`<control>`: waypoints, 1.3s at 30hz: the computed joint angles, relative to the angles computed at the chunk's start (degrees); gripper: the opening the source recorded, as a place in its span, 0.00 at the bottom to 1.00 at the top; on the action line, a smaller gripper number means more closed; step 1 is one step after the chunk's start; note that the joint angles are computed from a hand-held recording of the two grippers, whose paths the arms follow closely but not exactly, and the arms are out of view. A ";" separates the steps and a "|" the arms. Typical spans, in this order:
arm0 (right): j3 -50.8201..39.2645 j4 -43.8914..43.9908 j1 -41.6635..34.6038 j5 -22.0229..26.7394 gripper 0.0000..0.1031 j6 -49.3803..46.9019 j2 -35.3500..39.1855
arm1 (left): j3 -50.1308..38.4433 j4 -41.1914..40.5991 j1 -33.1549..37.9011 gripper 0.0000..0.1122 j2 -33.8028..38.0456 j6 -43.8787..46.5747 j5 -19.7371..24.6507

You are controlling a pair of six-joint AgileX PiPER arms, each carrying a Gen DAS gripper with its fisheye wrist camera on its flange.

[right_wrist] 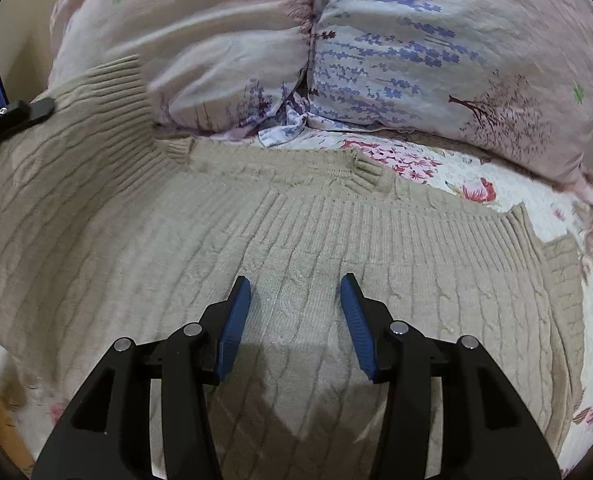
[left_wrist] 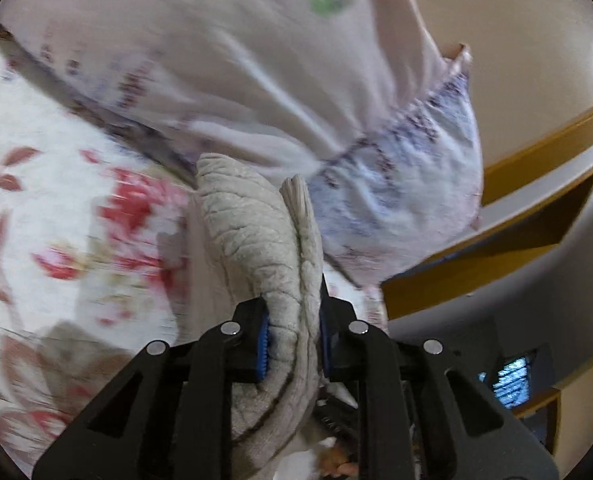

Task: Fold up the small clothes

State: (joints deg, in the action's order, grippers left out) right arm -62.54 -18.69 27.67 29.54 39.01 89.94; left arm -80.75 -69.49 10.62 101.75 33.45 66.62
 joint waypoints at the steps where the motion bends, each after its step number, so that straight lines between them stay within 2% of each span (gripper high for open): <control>1: 2.27 5.27 -2.39 -2.67 0.48 -3.55 -2.60 | 0.10 -0.83 -1.23 0.16 -0.22 -0.24 -0.24; 4: 7.87 18.27 -10.13 -6.40 0.49 -13.85 -10.47 | -0.17 -3.20 -5.70 0.16 -0.45 -0.36 -1.47; 6: 10.29 26.97 -15.75 -6.00 0.53 -21.99 -14.84 | -0.52 -4.77 -9.21 0.16 -0.31 -0.37 -2.46; 11: 15.67 44.16 -31.28 -2.23 0.55 -40.79 -23.44 | -1.72 -7.17 -19.72 0.16 2.13 -0.20 -6.46; 16: 20.60 64.38 -47.54 4.57 0.55 -60.00 -26.06 | -5.20 -3.43 -30.91 0.17 8.97 -4.98 -11.42; 18: 21.75 69.38 -51.74 7.52 0.55 -64.86 -25.96 | -6.88 -2.31 -33.14 0.20 11.90 -7.18 -11.70; 20: 22.25 74.55 -55.58 11.30 0.55 -69.71 -25.17 | -7.37 -4.70 -33.50 0.26 13.66 -6.31 -9.59; 21: 22.05 76.66 -57.33 13.62 0.55 -71.74 -24.66 | -7.09 -7.19 -33.09 0.33 13.89 -4.23 -7.17; 22: 21.80 79.70 -59.25 16.80 0.55 -74.54 -23.69 | -7.54 -8.13 -32.87 0.47 14.01 -3.53 -6.04; 23: 21.51 81.63 -60.33 19.17 0.55 -76.09 -22.90 | -6.35 -9.69 -32.04 0.55 12.56 -1.06 -4.63; 26: 19.52 85.98 -62.06 26.48 0.55 -78.98 -18.70 | -2.58 -9.24 -29.47 0.64 7.16 3.33 -5.68; 28: 17.69 86.42 -61.00 28.89 0.55 -78.60 -16.00 | 1.30 -4.57 -27.15 0.68 1.70 3.63 -10.79; 30: 15.74 84.21 -58.72 28.33 0.55 -75.97 -14.37 | 2.69 4.21 -26.35 0.69 -1.69 -0.91 -16.27; 32: 13.75 80.32 -55.21 26.01 0.55 -72.13 -12.74 | 3.70 10.95 -25.40 0.69 -2.80 -4.37 -18.64; 35: 11.84 76.80 -51.70 24.66 0.55 -68.71 -10.42 | 5.35 15.38 -24.27 0.69 -2.78 -6.60 -19.94; 39: 10.98 73.78 -48.84 23.05 0.50 -65.95 -8.94 | 5.60 17.08 -23.47 0.69 -0.95 -7.57 -18.57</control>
